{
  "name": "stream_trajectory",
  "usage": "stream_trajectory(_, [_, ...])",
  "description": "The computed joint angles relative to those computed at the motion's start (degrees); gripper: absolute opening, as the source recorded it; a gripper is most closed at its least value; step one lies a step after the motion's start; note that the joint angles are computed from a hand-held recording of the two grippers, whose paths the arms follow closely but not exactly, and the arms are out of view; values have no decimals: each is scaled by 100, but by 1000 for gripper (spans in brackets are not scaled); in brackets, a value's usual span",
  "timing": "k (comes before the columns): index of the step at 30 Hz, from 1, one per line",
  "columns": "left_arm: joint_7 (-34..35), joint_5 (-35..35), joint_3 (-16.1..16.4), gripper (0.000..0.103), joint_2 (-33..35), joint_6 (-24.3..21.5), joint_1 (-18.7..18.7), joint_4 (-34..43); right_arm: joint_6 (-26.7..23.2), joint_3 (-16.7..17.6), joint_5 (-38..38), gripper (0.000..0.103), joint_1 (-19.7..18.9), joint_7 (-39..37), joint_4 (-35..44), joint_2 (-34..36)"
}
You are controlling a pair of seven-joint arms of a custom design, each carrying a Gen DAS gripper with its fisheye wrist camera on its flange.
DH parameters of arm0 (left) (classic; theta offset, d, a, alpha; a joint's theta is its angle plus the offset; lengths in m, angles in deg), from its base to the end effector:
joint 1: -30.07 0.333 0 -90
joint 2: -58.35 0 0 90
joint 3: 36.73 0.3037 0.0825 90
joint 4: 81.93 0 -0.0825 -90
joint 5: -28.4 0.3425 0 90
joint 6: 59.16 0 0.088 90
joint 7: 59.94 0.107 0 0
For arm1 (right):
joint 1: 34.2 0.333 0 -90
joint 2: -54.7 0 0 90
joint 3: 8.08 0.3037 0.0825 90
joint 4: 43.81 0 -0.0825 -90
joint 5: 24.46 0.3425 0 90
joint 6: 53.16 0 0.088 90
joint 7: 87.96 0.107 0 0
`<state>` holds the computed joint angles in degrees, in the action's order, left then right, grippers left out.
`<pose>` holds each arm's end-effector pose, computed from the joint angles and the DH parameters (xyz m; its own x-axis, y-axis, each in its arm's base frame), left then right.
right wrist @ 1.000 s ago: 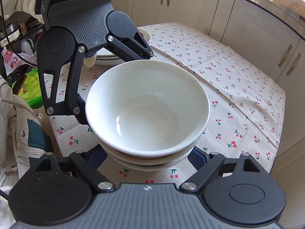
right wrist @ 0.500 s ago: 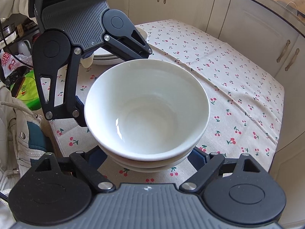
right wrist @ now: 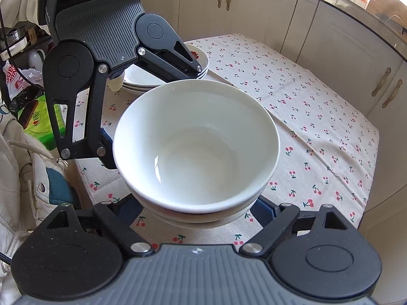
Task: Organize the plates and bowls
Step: 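Lift the bowl stack with both tools and carry it toward the plate stack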
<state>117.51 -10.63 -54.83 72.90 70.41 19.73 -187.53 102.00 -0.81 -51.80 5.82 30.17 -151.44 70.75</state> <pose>0.5259 -0.2889 0.4278 -0.9993 0.0356 0.0067 0.0242 0.7939 -0.6076 0.4154 0.4639 0.4341 0.6165 -0.7815 0.0959 -0.6121 -0.5523 -0.5659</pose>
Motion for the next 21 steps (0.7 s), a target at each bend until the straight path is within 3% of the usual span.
stream_trajectory(12, [435,-630,270,79,-546,-38,268,-501,-683,42,155,93,244,-670,1314,637])
stream_trajectory(21, [467,-813,536,79,-736,-31,470,-675,-1126,31,645,93,408,-1676,2861,1610])
